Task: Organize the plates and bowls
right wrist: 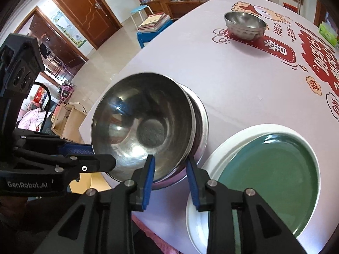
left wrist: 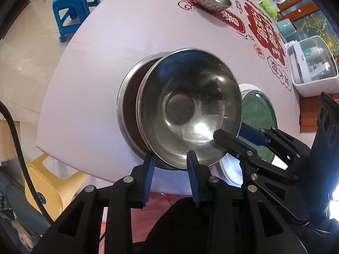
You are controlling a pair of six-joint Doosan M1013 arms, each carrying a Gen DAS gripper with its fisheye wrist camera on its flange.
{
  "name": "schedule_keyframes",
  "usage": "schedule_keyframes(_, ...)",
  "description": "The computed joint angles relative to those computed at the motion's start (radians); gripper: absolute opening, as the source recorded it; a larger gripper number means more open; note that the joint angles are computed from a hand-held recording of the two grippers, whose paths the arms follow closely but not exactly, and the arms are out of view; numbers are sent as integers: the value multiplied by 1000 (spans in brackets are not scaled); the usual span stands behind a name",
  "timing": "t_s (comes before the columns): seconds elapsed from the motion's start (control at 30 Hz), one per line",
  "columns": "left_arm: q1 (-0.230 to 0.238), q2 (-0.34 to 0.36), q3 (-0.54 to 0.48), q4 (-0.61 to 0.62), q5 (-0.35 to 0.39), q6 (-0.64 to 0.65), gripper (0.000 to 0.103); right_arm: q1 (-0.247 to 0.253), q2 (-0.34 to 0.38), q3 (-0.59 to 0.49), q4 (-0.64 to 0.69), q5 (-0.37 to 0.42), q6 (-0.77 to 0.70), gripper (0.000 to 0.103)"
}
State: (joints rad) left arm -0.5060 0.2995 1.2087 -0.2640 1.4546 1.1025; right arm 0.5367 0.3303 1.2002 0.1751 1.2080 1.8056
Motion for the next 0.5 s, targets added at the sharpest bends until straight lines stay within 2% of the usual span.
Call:
schedule_keyframes(0.27,25,35,-52,9,70,118,33,23,-3,5,-63,-17,97,35)
schedule_keyframes(0.5,55,33,-70,-2,62,250,34,31,-7,11,-109,-36,249,40)
